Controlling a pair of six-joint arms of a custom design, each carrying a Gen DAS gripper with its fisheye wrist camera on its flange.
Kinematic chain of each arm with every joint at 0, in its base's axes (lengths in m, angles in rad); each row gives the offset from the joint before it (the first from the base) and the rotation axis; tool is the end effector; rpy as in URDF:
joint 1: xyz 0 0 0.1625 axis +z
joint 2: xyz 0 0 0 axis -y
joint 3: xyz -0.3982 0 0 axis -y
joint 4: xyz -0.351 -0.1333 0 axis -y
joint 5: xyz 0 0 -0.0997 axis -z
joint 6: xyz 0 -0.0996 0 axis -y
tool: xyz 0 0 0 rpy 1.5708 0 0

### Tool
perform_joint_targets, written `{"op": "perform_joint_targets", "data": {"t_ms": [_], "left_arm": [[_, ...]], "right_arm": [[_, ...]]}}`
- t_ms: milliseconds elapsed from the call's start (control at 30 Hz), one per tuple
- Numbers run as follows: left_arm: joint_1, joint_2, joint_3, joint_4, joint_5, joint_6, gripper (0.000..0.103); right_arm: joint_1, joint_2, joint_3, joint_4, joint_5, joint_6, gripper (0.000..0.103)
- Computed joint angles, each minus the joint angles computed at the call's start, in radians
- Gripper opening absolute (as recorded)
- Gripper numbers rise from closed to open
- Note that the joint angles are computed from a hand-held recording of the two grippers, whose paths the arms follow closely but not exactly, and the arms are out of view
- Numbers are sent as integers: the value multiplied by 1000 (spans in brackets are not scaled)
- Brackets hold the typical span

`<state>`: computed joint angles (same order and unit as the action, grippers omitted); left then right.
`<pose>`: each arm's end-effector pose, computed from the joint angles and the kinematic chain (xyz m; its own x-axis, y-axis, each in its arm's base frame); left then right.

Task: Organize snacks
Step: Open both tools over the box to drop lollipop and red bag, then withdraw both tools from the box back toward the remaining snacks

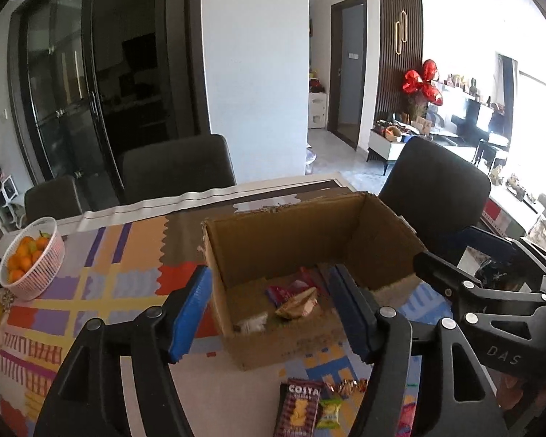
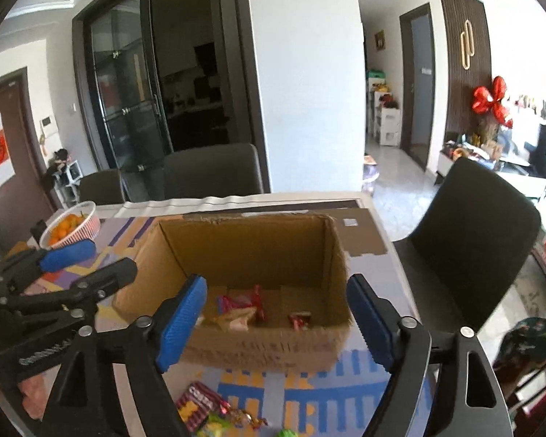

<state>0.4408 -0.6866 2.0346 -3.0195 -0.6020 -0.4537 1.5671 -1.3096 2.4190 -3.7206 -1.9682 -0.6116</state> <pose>-0.3516 -0.4040 0.0265 -0.6789 0.2425 -0.6930 0.6701 0.5905 -0.4498 0.0933 -0.3891 0.2724 -0.7550 -0.0143 0.6556 -0.5272 0.6078 -0.5938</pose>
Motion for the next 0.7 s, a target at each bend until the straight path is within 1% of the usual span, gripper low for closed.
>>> {"op": "perform_joint_targets", "data": {"t_ms": [33,100,267,400,500,700], "left_arm": [[-9,-7,14,-1,-3,-9,67],[-23,-19,35,3,-8,-24,67],[-70,-37,103,2,-10,-77,68],[-103,-47,151,14,-12,-134,69],[-124,-50,179,38,-10,-172,69],[-153,-60,237,62,-36,-239,69]], "right_arm": [[11,-2,15,-22,-28,-1,83],[22,-12,41,-47,-60,2,86],[30,-33,109,-136,-90,16,94],[49,-16,146,-214,-146,20,96],[40,-12,186,-249,-138,10,96],[7,-7,270,-296,-104,14,96]]}}
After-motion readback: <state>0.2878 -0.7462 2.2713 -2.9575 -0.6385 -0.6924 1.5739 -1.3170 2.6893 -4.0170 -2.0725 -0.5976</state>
